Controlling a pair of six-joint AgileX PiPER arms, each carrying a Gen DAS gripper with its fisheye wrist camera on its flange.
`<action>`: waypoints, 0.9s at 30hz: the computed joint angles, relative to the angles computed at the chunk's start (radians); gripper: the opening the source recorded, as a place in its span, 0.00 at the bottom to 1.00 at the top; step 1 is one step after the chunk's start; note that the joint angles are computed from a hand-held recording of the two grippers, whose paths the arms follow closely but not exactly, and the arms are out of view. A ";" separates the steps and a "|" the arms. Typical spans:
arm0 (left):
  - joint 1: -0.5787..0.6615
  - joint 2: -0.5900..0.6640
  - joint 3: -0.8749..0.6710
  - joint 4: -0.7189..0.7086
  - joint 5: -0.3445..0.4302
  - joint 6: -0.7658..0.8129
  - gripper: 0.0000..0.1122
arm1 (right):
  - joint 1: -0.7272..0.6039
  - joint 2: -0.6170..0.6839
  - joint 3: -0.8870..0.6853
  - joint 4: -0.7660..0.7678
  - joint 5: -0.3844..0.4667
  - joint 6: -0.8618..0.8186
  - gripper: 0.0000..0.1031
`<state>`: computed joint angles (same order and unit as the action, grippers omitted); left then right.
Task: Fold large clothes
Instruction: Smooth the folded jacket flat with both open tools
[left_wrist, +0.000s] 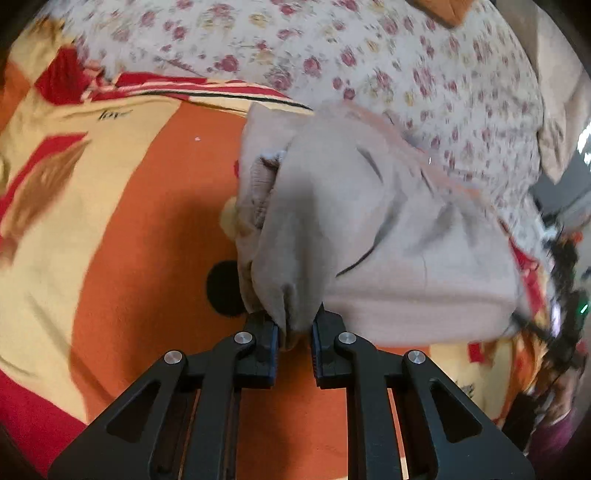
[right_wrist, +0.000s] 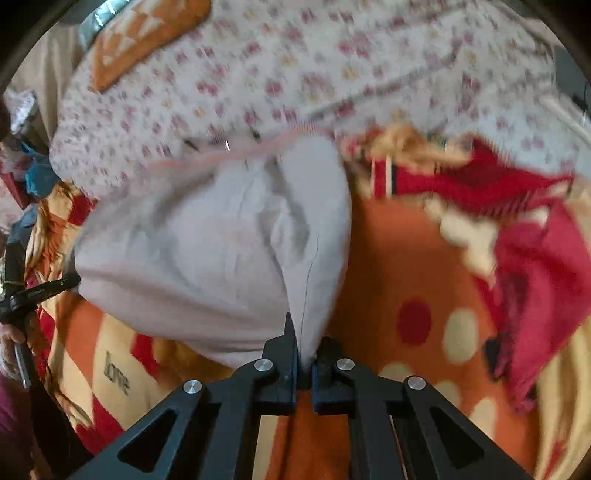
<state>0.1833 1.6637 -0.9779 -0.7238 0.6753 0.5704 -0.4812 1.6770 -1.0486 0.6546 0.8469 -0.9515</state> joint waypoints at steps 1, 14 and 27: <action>0.008 -0.010 -0.001 -0.007 0.014 0.005 0.13 | -0.007 0.017 -0.006 -0.001 0.021 0.006 0.04; -0.149 -0.156 -0.063 0.253 -0.071 -0.303 0.39 | 0.139 -0.104 -0.029 0.075 0.004 0.070 0.43; -0.335 0.067 -0.155 0.827 -0.145 -0.898 0.41 | 0.434 0.291 -0.294 -0.129 -0.271 0.358 0.44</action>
<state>-0.1515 1.7310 -1.1329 0.1031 0.5303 -0.3274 -0.0467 1.9682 -1.3427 0.5257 0.5755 -0.5940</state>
